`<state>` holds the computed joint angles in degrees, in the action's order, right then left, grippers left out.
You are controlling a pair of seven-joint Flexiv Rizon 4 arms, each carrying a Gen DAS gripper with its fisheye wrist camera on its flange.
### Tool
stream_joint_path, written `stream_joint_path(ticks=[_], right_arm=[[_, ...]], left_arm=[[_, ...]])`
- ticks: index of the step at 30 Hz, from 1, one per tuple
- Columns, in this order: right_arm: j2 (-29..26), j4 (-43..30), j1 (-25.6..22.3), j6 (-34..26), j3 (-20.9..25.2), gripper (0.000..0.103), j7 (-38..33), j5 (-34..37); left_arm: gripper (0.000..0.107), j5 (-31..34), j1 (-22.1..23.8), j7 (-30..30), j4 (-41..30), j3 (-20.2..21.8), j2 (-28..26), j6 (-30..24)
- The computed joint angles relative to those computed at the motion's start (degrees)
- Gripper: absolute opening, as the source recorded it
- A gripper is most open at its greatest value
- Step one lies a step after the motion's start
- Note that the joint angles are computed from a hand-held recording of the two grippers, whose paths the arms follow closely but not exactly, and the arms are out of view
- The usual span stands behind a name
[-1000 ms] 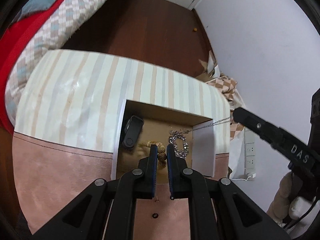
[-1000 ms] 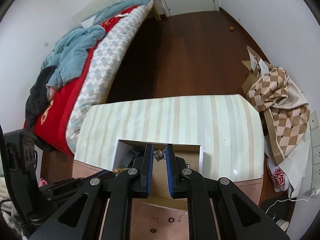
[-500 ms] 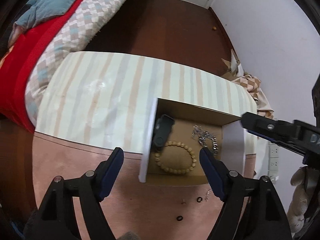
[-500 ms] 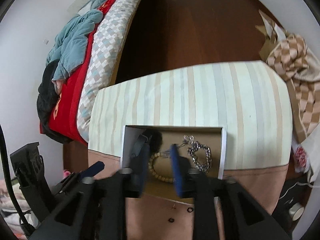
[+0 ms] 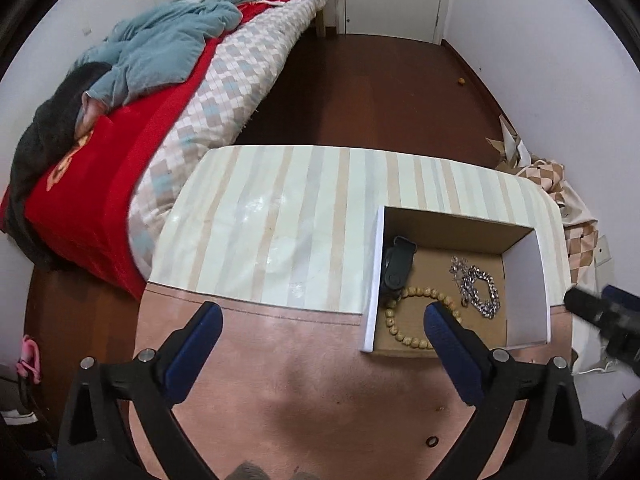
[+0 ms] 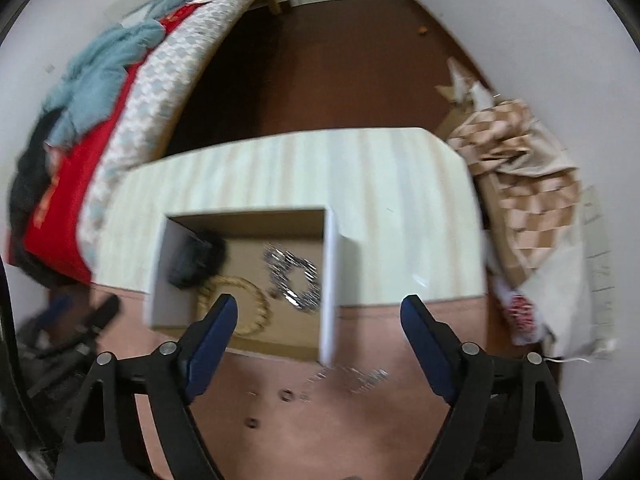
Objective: Organize jewelry
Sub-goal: 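Lift both open tools away from the box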
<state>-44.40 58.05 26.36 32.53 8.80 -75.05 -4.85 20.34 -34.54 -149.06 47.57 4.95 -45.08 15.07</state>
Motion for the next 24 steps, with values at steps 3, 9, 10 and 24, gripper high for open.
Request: stream_joint_path(ticks=[3,9,10,24], right_arm=[[3.7,8.9,2.0,5.1,-2.6,0.099,2.4,-4.6],[7.5,17.3,2.6,9.6,-3.0,0.099,6.5,-9.7],[8.2,18.2,2.5,10.3,-2.8,0.099,6.9,-10.1],[19.4,30.2,1.4,19.0,-2.6,0.099,14.5,-16.9]], left_arm=[[0.103,0.0,-0.4,-0.2,0.2,-0.2,0.2,-0.3],[0.103,1.2,-2.3,0.1,-1.2,0.0,0.5,-3.0],[0.103,1.6,-2.6,0.4,-1.8,0.1,0.4,-3.8],[0.103,6.2,-7.2,-1.5,-3.9,0.6,3.5,-6.3]])
